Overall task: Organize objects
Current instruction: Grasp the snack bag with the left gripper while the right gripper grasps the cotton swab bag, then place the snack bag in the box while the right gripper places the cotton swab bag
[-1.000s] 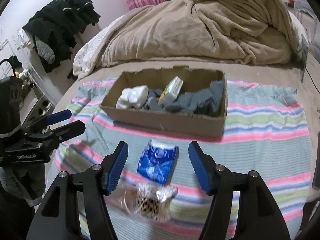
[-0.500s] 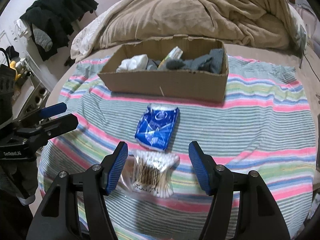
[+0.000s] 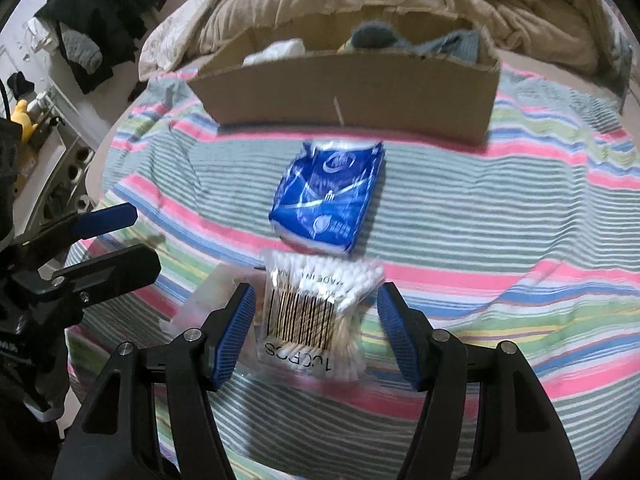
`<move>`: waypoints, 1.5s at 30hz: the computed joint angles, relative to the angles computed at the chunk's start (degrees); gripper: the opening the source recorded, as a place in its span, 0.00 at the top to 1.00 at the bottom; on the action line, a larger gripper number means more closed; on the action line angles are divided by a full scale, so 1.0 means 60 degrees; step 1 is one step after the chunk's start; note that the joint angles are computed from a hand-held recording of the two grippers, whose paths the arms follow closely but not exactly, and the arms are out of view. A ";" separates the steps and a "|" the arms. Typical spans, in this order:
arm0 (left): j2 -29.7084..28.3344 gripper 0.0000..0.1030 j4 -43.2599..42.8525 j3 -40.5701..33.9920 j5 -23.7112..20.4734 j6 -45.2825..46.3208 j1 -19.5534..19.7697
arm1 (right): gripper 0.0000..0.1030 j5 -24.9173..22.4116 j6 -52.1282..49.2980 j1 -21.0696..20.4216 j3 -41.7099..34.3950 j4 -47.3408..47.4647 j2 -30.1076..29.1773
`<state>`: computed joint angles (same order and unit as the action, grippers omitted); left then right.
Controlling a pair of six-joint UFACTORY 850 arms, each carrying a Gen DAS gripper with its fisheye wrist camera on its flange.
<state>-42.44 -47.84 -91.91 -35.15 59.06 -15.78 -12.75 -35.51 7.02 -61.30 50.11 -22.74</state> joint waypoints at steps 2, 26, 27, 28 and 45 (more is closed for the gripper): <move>-0.0055 0.07 0.0145 -0.0021 -0.0018 -0.0124 -0.0036 | 0.36 -0.0046 -0.0030 0.0001 -0.0032 -0.0002 -0.0105; -0.0838 0.45 0.1973 -0.0355 -0.0013 -0.1033 -0.0891 | 0.61 -0.0159 -0.3926 -0.0910 0.1011 0.3805 0.0943; -0.0836 0.46 0.1861 -0.0351 -0.0068 -0.0947 -0.0860 | 0.61 -0.0185 -0.4063 -0.0939 0.1029 0.3946 0.0964; -0.0831 0.48 0.1742 -0.0349 -0.0137 -0.0862 -0.0829 | 0.61 -0.0188 -0.4160 -0.0954 0.1042 0.4048 0.0985; 0.0061 0.52 -0.0339 -0.0042 -0.0291 0.0857 -0.0409 | 0.61 0.0212 -0.4576 -0.0986 0.0977 0.4543 0.1504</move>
